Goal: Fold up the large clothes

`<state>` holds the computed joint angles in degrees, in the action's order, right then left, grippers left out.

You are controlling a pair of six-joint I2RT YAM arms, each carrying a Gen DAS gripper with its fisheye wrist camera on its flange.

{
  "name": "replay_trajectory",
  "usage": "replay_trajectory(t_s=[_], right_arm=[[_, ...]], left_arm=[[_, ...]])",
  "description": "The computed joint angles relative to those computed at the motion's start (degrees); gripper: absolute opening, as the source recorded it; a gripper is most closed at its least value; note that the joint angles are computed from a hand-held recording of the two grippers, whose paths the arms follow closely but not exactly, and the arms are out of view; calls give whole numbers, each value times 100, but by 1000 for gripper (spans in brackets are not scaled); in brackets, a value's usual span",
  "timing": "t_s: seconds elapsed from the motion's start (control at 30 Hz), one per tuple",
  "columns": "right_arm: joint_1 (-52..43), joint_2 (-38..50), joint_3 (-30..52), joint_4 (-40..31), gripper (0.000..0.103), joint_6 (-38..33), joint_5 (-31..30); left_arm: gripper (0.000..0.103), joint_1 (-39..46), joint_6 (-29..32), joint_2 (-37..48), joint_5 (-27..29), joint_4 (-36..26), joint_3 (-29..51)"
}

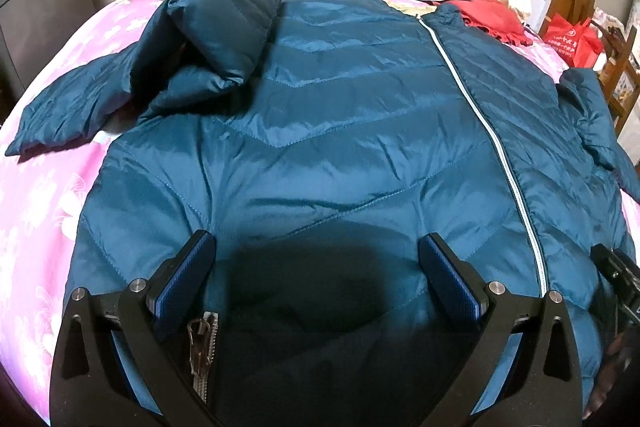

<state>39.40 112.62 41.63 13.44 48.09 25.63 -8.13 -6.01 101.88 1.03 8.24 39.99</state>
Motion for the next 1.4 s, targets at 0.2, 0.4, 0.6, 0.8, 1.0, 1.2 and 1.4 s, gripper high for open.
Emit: replay_trajectory(t_s=[0.2,0.4,0.6,0.8,1.0,1.2,1.4], right_arm=[[5,137,297,-387,103,-64,49],[22,134,287,-387,103,-54,61],[8,127,253,-320,103,-60,34],[11,138,278,-358,103,-49,37],[20,130,269,-360,103,-42,43],[33,117,265,-352,103,-26,47],[17,128,279,-330,103,-62,25]], left_arm=[[102,-31,5,28,-64,-11,28],[103,-27,8,37,-61,-11,34],[102,-34,3,36,-60,-13,35],[102,3,-23,2,-20,-34,28],[102,1045,328,-913,397,-440,169],[102,2686,799,125,210,-784,1733],[102,3593,820,2053,-192,-1757,4071]])
